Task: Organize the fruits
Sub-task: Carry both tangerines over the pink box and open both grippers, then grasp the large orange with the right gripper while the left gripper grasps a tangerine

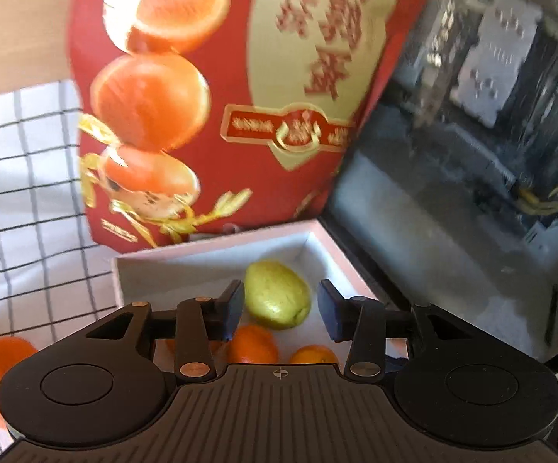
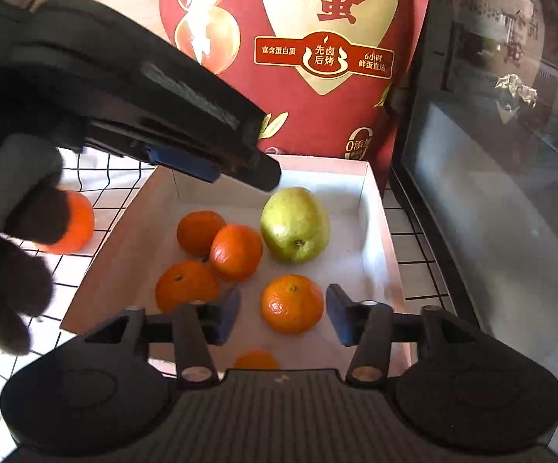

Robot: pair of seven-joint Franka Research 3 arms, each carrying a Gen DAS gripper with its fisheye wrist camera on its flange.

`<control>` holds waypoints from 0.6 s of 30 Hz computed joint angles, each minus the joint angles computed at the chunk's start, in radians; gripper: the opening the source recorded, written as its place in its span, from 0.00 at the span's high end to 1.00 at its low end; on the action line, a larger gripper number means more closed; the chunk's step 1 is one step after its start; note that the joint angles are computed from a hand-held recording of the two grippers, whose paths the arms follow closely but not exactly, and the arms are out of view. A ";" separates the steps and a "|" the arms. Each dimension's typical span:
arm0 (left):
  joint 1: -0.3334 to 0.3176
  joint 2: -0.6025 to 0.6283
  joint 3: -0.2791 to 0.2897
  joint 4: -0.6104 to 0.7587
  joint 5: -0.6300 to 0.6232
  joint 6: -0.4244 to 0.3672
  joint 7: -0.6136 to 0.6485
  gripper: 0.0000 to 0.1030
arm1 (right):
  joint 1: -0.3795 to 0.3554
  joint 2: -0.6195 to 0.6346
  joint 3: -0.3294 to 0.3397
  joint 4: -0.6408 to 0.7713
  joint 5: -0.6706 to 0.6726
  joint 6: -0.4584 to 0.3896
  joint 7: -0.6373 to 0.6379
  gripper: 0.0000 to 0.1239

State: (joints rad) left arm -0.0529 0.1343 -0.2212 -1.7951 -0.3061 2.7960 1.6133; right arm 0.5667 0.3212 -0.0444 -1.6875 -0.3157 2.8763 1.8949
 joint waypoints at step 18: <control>0.161 -0.529 0.102 -0.643 0.073 0.160 -0.330 0.55 | 0.077 -0.056 0.008 -0.008 -0.228 -0.025 0.139 0.48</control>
State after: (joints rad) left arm 0.1078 -0.3952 -0.1193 -2.4380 -0.2331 2.9561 1.2837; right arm 0.6434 0.2650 -0.0361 -1.6957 -0.5434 2.8517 2.0334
